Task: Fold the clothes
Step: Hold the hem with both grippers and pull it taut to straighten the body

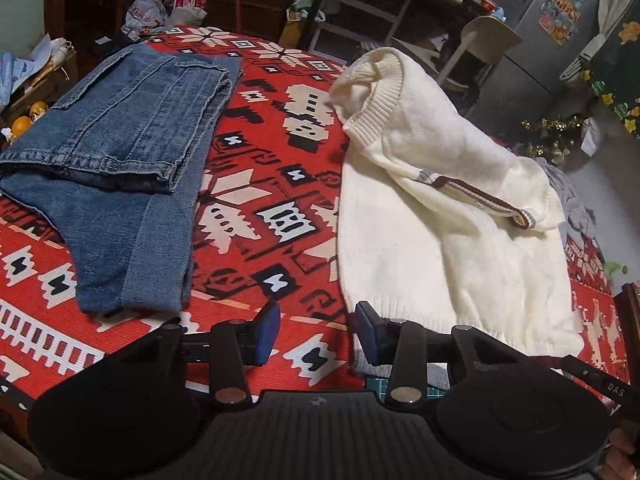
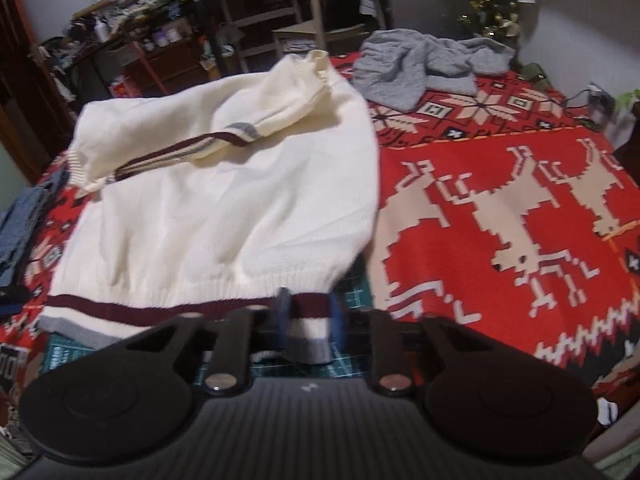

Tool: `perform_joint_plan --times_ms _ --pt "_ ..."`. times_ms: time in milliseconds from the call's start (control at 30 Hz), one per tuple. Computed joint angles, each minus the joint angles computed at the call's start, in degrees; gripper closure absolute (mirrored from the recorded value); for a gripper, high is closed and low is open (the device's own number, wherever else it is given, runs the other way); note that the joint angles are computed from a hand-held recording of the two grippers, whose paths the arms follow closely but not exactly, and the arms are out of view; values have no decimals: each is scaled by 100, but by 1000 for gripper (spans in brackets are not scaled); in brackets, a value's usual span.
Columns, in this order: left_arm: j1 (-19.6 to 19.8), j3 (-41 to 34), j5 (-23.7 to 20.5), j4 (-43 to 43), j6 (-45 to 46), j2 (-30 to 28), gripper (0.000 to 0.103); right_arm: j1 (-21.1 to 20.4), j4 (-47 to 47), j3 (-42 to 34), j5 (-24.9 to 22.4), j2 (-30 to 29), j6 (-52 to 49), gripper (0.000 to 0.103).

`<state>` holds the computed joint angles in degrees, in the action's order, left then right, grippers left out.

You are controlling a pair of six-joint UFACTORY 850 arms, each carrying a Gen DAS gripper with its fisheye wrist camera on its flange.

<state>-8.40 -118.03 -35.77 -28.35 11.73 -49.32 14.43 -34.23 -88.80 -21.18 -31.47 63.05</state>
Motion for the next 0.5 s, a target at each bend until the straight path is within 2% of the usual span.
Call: perform_joint_plan --times_ms 167,300,400,467,500 --pt "-23 -120 -126 -95 78 -86 63 -44 -128 92 -61 117 256 91" --pt "-167 -491 -364 358 -113 -335 62 -78 3 157 -16 174 192 91" --pt "-273 -648 -334 889 -433 -413 63 -78 37 142 -17 163 169 91" --pt "-300 -743 -383 1094 -637 -460 70 -78 81 131 -11 154 183 91" --pt "-323 -785 -402 1266 -801 -482 86 -74 67 129 -10 150 214 91"
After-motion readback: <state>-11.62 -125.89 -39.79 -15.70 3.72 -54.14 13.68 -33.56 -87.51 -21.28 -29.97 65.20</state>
